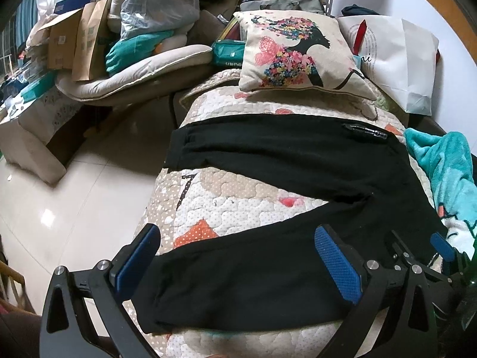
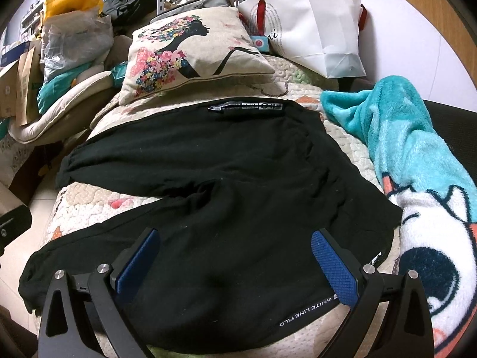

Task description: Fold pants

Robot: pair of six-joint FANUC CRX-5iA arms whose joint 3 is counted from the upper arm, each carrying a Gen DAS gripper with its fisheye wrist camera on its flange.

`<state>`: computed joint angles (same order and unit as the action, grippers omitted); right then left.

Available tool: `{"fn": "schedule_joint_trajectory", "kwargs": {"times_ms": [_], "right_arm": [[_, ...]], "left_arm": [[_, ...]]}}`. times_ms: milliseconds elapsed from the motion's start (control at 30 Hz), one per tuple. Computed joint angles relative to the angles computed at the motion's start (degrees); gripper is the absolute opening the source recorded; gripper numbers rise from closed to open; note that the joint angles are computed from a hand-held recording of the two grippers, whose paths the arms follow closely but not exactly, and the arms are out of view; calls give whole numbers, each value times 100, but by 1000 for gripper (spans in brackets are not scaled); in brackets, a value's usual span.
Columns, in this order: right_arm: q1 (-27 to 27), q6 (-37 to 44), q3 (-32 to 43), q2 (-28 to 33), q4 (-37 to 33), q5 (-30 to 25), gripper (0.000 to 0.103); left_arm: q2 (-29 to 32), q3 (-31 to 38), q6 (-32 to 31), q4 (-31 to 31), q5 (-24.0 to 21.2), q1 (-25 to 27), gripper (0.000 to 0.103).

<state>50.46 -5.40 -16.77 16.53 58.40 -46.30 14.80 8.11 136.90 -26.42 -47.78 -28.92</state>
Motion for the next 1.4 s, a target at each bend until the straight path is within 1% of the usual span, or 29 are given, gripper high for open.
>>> {"fn": "schedule_joint_trajectory", "kwargs": {"times_ms": [167, 300, 400, 533, 600, 667, 733, 833, 900, 1000, 1067, 1133, 1167, 1200, 1233, 1267, 1300, 1400], "right_arm": [[-11, 18, 0, 1, -59, -8, 103], [-24, -62, 6, -6, -69, -134, 103], [-28, -40, 29, 3, -115, -238, 103], [-53, -17, 70, 34, -294, -288, 103], [-87, -91, 20, -17, -333, -218, 103], [-99, -120, 3, -36, -336, -208, 103], [-97, -128, -6, -49, -341, -204, 103], [-88, -100, 1, -47, -351, -187, 103], [-80, -90, 2, -42, -333, -183, 103], [-86, -89, -10, -39, -315, -171, 103], [-93, -71, 6, -27, -352, -152, 103], [-104, -62, 6, -29, -385, -94, 103], [-110, -58, 5, -28, -379, -65, 103], [-111, -35, 11, -30, -362, -56, 103], [-106, -34, 15, -33, -330, -63, 103], [-106, -10, 13, -65, -285, -66, 103], [-107, 18, 3, -122, -218, -60, 103], [-115, 321, 28, -358, -101, 10, 103]], "left_arm": [[157, 106, 66, -140, -159, -44, 103], [465, 177, -55, 62, -267, 5, 103], [716, 208, -187, 268, -265, 46, 103], [977, 346, -256, 164, -355, -64, 103], [1023, 404, -104, -122, -378, -202, 103], [1031, 425, -73, -224, -390, -251, 103], [1025, 371, -66, -159, -293, -224, 103], [924, 101, -63, 161, 99, -47, 103], [931, 107, -185, 195, 97, -37, 103], [904, 50, -167, 205, 152, -33, 103], [919, 71, -305, 324, 103, 2, 103], [927, 101, -680, 671, -1, 104, 103], [894, 52, -793, 897, 25, 177, 103], [764, -162, -962, 1248, 266, 296, 101], [678, -300, -1081, 1457, 441, 362, 99], [568, -469, -1274, 1727, 652, 447, 92], [465, -580, -1469, 1921, 779, 514, 88], [184, -639, -1615, 2027, 778, 663, 87]]}}
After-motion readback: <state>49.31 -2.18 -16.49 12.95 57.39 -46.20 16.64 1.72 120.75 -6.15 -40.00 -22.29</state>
